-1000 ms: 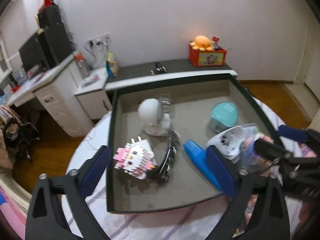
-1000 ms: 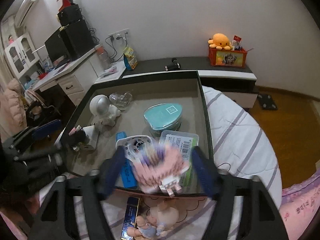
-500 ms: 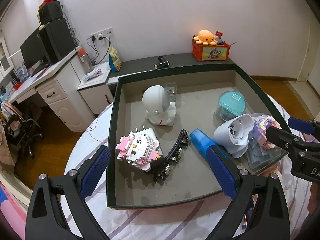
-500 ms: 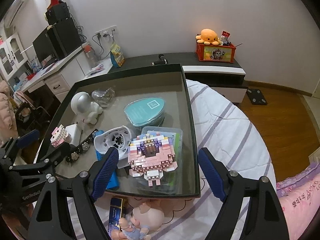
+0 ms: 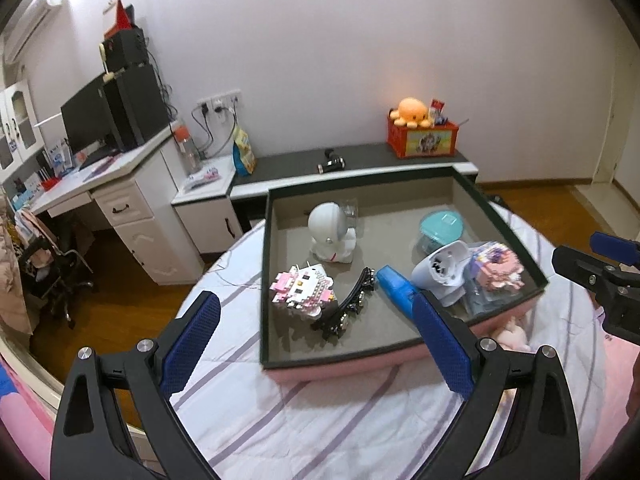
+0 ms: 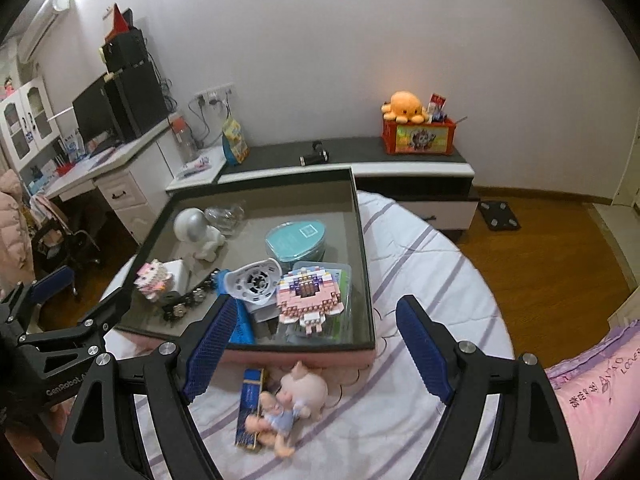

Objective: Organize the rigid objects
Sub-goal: 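Withdraw both tools from the box back over the bed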

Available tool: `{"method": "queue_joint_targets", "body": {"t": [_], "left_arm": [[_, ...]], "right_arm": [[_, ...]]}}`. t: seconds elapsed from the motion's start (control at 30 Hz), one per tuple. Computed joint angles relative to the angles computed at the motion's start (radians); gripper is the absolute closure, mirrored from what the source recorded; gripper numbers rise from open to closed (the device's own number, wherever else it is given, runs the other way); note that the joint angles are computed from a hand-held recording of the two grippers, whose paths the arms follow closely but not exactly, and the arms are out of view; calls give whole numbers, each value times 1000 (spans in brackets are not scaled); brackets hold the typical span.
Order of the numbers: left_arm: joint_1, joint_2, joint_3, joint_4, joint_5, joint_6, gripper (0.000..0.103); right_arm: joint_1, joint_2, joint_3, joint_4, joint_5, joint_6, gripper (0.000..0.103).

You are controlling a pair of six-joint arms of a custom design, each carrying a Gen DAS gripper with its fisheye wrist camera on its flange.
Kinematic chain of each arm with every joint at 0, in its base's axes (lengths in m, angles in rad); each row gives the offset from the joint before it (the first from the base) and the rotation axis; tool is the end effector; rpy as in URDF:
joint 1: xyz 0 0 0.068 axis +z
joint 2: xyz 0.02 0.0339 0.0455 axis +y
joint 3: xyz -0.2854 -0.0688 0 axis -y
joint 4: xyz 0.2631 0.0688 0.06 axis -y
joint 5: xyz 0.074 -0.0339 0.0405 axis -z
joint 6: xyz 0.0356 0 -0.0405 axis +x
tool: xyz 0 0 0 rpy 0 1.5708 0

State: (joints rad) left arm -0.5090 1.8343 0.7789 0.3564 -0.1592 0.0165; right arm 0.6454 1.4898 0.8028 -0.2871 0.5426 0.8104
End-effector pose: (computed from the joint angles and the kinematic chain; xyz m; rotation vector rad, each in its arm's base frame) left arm 0.3169 -0.1704 0.1195 0.5057 2.2032 -0.0817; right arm 0.2484 0.1640 0.1911 0.3939 2.3249 -0.0072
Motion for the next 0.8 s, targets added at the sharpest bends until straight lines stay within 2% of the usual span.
{"method": "queue_joint_targets", "body": {"t": [0.27, 0.43, 0.57, 0.8], "left_arm": [[11, -262, -230, 94, -10, -22, 3], [34, -466, -358, 98, -3, -38, 2], [4, -615, -426, 73, -57, -43, 0], [-28, -930, -502, -52, -101, -61, 0]], "right_arm": [[218, -86, 58, -244, 229, 170, 20], [363, -93, 128, -416, 363, 294, 20], [486, -71, 202, -606, 475, 454, 20], [635, -8, 323, -912, 610, 725, 19]]}}
